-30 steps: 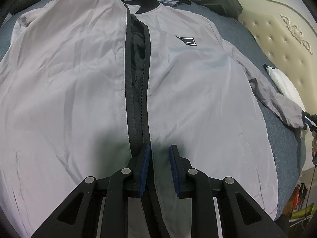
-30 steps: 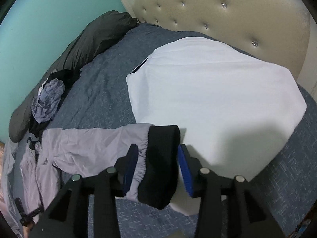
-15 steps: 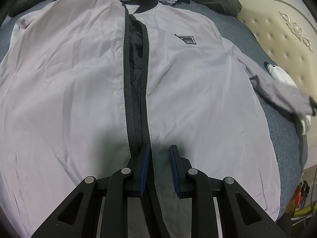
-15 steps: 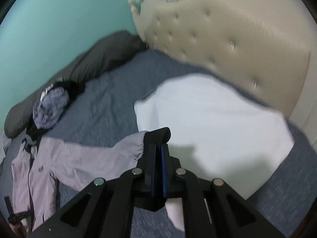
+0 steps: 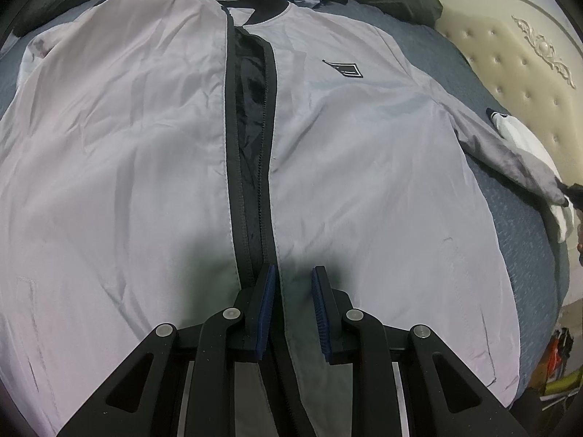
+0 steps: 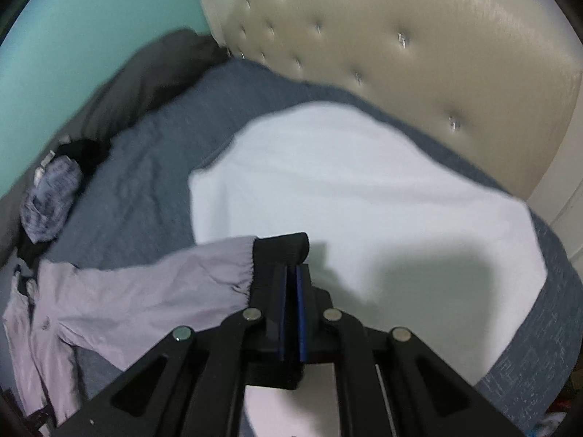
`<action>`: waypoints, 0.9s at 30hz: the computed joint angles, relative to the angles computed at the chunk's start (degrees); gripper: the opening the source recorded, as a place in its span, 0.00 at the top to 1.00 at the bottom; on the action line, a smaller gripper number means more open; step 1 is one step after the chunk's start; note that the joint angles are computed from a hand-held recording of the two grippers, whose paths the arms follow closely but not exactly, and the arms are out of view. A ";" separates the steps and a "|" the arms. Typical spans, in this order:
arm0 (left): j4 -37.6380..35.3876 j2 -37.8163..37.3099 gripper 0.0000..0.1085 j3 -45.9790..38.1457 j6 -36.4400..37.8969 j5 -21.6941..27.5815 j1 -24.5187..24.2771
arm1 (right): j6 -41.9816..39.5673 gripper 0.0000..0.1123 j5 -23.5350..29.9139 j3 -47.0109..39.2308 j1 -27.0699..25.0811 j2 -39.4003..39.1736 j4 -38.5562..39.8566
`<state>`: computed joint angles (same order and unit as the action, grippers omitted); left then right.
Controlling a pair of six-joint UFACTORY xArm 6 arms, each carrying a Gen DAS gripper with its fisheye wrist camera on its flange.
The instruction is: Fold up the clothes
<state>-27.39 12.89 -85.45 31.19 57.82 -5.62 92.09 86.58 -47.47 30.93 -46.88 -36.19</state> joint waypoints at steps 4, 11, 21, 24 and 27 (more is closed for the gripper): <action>0.29 -0.28 0.79 0.43 0.31 -0.40 -0.11 | 1.81 0.94 -3.15 2.87 -1.51 -3.12 1.00; 0.70 -0.23 0.79 0.13 -0.42 -0.34 -0.48 | 9.91 0.94 7.94 -1.81 9.55 -1.99 -8.61; 0.27 -0.35 0.78 0.01 -0.63 0.59 -0.10 | 2.46 0.94 -20.30 -10.14 3.69 14.30 -6.27; 0.01 -0.43 0.78 0.18 -0.11 0.70 0.04 | -1.33 0.94 -30.95 -13.15 0.44 21.88 -1.40; 0.06 -1.16 0.78 1.31 0.81 -0.09 -0.08 | -5.63 0.94 -36.23 -17.01 -0.75 29.16 2.97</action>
<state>-27.33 11.73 -84.14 32.00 57.73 -5.70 86.47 50.35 -64.49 30.19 -17.72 -33.23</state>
